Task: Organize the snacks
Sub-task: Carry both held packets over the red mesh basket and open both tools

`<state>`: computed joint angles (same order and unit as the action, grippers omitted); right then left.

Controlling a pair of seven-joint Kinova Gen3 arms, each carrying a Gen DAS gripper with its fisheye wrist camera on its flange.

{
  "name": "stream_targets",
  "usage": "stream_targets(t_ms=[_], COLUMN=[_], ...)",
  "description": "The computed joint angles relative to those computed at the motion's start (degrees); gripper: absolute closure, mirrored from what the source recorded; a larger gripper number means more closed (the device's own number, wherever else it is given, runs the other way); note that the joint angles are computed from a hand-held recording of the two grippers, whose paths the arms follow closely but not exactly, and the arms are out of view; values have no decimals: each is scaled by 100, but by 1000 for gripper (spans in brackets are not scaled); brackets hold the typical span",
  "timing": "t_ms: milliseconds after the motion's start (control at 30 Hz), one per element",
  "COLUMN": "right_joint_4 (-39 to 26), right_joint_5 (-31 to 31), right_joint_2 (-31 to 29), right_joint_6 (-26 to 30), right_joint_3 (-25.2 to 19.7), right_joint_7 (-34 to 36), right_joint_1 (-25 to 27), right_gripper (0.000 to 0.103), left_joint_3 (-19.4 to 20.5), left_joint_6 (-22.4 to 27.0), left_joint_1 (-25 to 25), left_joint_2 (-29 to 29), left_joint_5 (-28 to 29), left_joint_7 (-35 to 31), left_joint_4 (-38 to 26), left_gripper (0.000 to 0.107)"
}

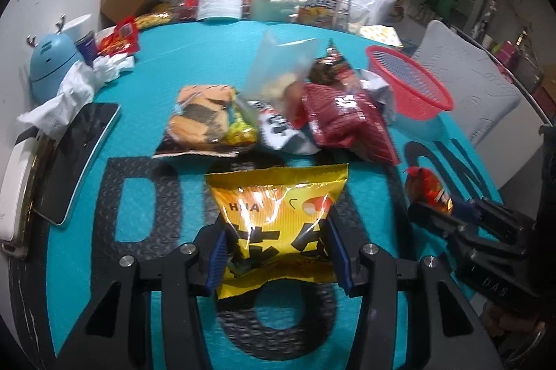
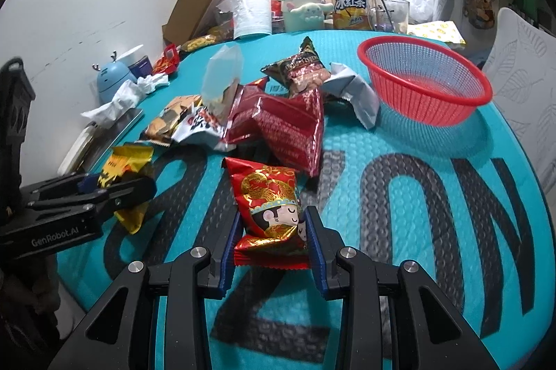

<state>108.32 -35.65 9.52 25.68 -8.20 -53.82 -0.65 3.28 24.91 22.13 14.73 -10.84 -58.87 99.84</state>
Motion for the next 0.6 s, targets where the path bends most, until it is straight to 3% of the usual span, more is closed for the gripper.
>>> stream_targets(t_ms=[600], right_joint_4=[314], right_joint_5=[69], right_joint_2=[-534], right_joint_6=[-47], right_joint_3=[479], right_joint_7=[-151], right_joint_1=[73], right_gripper=[68], left_joint_3=[641], left_joint_6=[23], left_joint_1=[-22], left_joint_2=[419], left_joint_5=[800], left_joint_7=[-1774], left_joint_4=[-1001], left_gripper=[58])
